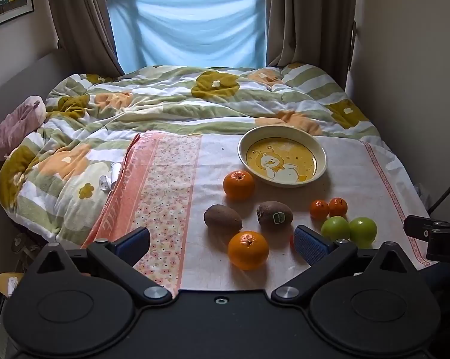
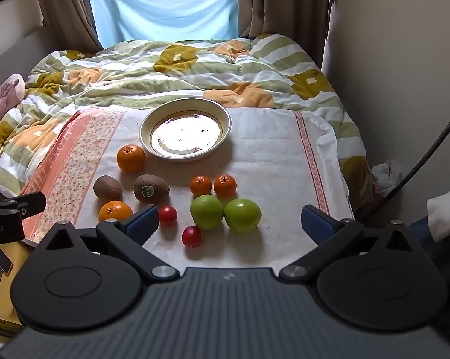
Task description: Organize fruits
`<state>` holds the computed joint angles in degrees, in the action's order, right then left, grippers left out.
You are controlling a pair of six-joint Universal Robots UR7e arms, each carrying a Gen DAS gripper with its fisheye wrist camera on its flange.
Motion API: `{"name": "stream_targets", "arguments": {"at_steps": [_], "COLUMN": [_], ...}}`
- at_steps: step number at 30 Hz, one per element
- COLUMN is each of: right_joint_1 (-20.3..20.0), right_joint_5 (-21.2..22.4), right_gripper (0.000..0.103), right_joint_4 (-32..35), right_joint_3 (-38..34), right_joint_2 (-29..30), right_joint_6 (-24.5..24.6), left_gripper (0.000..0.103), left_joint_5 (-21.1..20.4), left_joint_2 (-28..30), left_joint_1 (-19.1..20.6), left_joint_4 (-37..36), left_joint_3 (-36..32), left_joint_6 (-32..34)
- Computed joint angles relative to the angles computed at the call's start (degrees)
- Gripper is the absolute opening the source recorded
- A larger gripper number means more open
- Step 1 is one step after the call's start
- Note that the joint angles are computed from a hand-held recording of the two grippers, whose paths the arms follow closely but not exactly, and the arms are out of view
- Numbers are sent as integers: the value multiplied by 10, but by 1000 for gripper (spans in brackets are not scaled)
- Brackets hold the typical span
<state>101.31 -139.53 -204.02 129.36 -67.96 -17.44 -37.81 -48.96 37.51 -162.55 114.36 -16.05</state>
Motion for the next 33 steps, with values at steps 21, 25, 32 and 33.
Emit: {"name": "stream_targets", "arguments": {"at_steps": [21, 25, 32, 33], "right_joint_1": [9, 7, 11, 11], "right_joint_5": [-5, -3, -7, -7], "right_gripper": [103, 103, 103, 103], "right_joint_4": [-7, -10, -10, -10], "right_joint_3": [1, 3, 0, 0], "right_joint_2": [9, 8, 11, 12], "right_joint_6": [7, 4, 7, 6], "left_gripper": [103, 103, 103, 103], "left_joint_5": [4, 5, 11, 11], "left_joint_2": [-2, -3, -3, -3], "left_joint_1": [-3, -4, -7, -7], "left_joint_4": [-38, -35, -43, -46], "left_joint_3": [11, 9, 10, 11], "left_joint_6": [36, 34, 39, 41]}}
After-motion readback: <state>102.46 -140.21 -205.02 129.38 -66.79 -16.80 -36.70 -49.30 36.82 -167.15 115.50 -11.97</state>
